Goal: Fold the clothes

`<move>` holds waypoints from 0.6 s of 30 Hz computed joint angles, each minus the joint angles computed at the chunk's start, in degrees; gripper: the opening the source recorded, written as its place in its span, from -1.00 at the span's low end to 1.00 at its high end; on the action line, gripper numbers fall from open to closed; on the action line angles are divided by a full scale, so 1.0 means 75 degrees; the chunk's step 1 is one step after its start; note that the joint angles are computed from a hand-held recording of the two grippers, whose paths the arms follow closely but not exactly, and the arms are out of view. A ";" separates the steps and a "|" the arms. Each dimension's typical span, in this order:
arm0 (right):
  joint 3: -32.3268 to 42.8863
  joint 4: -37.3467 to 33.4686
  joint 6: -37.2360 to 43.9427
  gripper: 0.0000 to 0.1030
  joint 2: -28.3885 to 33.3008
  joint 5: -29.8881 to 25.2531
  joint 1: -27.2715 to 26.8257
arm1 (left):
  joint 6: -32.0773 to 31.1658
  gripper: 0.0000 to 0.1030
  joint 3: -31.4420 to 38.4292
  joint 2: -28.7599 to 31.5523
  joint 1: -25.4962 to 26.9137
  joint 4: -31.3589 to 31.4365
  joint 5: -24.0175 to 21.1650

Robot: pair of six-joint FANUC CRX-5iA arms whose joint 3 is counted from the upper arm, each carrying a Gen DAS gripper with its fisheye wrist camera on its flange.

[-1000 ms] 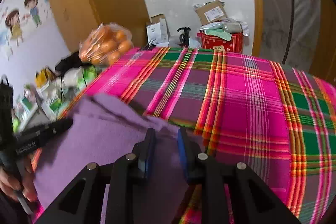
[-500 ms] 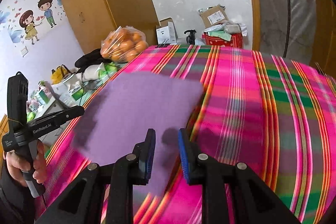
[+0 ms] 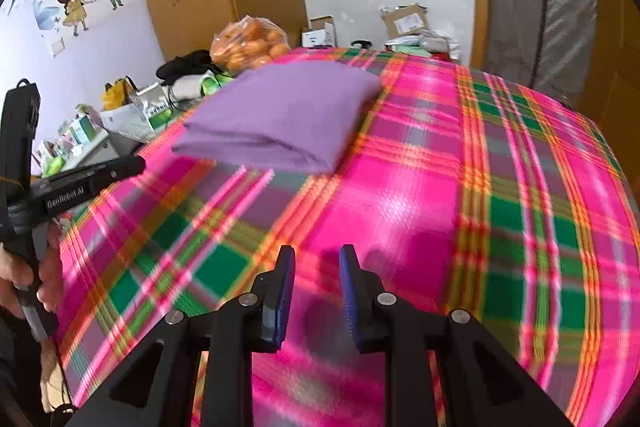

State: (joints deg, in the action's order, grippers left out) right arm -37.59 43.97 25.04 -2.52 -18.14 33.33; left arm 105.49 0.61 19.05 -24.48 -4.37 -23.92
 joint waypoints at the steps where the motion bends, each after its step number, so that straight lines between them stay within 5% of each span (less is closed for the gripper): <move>1: -0.0218 0.0299 -0.0328 -0.54 -0.0156 -0.0051 0.0027 | 0.0128 -0.63 -0.0045 -0.0029 -0.0025 -0.0091 0.0002; 12: -0.1184 0.1945 -0.1926 -0.54 -0.0671 -0.0113 -0.0257 | 0.1491 -0.63 0.0500 0.0271 -0.0377 -0.1366 -0.0572; 18: -0.0863 0.1705 -0.1589 -0.54 -0.0312 0.0023 -0.0147 | 0.2096 -0.63 0.0819 0.0351 -0.0607 -0.1994 -0.1165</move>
